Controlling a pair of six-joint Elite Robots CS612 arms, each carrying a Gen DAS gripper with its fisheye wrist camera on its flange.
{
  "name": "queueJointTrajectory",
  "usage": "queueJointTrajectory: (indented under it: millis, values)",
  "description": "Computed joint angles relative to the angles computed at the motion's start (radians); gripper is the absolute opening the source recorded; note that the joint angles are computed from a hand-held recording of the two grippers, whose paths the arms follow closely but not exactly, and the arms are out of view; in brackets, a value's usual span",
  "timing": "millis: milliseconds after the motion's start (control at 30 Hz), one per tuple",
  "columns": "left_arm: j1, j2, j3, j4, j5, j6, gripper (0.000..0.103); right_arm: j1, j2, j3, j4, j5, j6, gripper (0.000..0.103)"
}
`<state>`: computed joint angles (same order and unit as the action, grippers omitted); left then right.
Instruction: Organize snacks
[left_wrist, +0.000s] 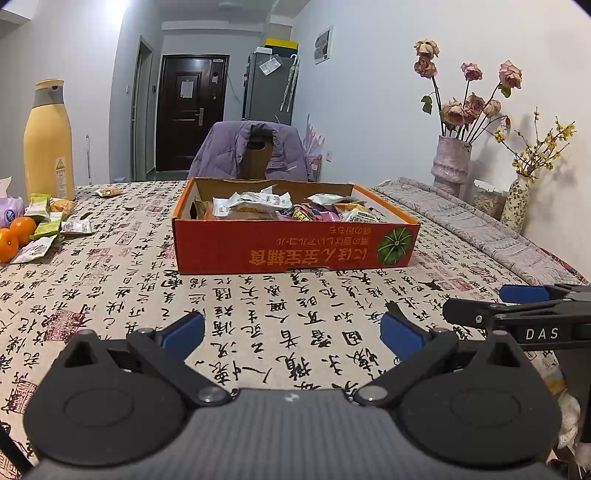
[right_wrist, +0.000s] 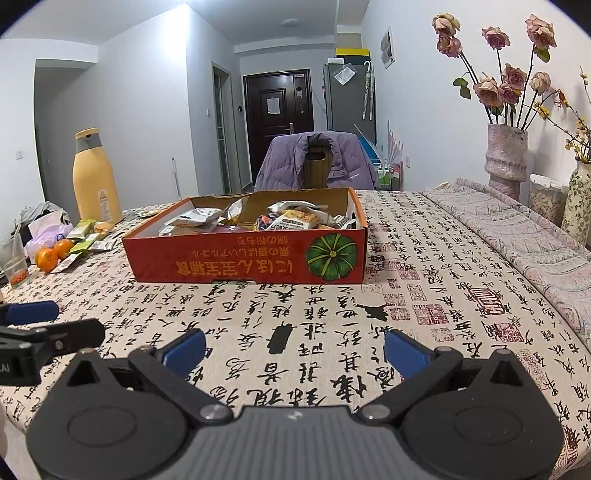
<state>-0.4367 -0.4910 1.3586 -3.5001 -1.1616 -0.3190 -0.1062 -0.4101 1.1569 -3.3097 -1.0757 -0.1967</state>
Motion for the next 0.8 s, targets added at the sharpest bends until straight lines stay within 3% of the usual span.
queueJointTrajectory:
  millis: [800]
  values:
    - [0.0,-0.004,0.006,0.002,-0.011,0.001,0.103,0.0,-0.001,0.003,0.0,0.0,-0.002,0.103]
